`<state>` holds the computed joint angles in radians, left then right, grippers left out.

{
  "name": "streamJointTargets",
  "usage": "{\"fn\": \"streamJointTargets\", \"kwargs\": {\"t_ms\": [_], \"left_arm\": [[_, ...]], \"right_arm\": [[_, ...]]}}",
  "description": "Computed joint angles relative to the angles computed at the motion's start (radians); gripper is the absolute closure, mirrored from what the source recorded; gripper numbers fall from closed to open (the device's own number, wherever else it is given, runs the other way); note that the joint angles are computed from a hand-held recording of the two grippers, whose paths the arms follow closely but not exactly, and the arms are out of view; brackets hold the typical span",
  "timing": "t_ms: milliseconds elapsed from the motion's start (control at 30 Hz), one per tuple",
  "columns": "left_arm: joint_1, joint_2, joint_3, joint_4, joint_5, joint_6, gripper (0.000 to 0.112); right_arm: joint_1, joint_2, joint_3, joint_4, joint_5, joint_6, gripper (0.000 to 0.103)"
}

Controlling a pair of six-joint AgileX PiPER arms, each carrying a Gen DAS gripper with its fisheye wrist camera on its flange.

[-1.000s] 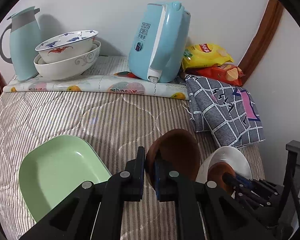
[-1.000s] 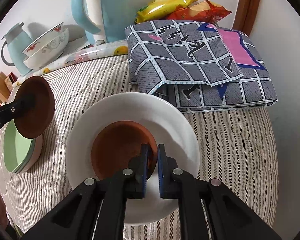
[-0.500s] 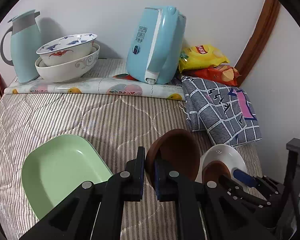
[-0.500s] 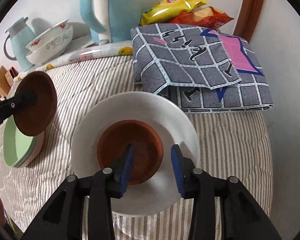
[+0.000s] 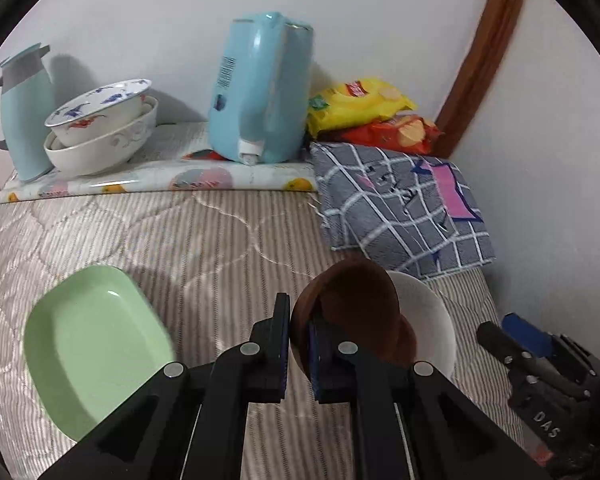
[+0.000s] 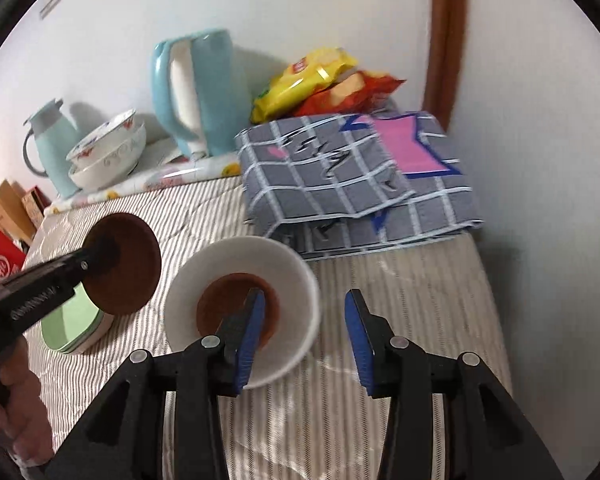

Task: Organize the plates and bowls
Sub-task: 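Carry the brown bowl in the left gripper over the white bowl, then lower the brown bowl into the white bowl and open the left gripper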

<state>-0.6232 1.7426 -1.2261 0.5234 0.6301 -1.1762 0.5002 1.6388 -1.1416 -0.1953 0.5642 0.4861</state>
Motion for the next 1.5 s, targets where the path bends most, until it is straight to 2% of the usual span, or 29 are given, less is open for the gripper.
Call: {"fn": "streamJointTargets", "kwargs": {"t_ms": [367,733,1333,1500], "left_arm": [[-0.032,0.119,-0.106,-0.114,-0.007,0.067,0.104],[-0.036,0.206,-0.175,-0.160,0.009,0.117,0.104],[-0.006,0.218,-0.156,-0.258,-0.062,0.195,0.103],[-0.001,0.213,-0.151,-0.272,-0.065,0.213,0.099]], "right_arm": [[-0.139,-0.092,0.177,0.049,-0.068,-0.041,0.060],[-0.233,-0.111,0.235,0.116,-0.104,-0.114,0.060],[-0.158,-0.063,0.191,0.033,-0.093,-0.028,0.060],[-0.143,-0.062,0.187,0.017,-0.087,-0.014,0.060]]}}
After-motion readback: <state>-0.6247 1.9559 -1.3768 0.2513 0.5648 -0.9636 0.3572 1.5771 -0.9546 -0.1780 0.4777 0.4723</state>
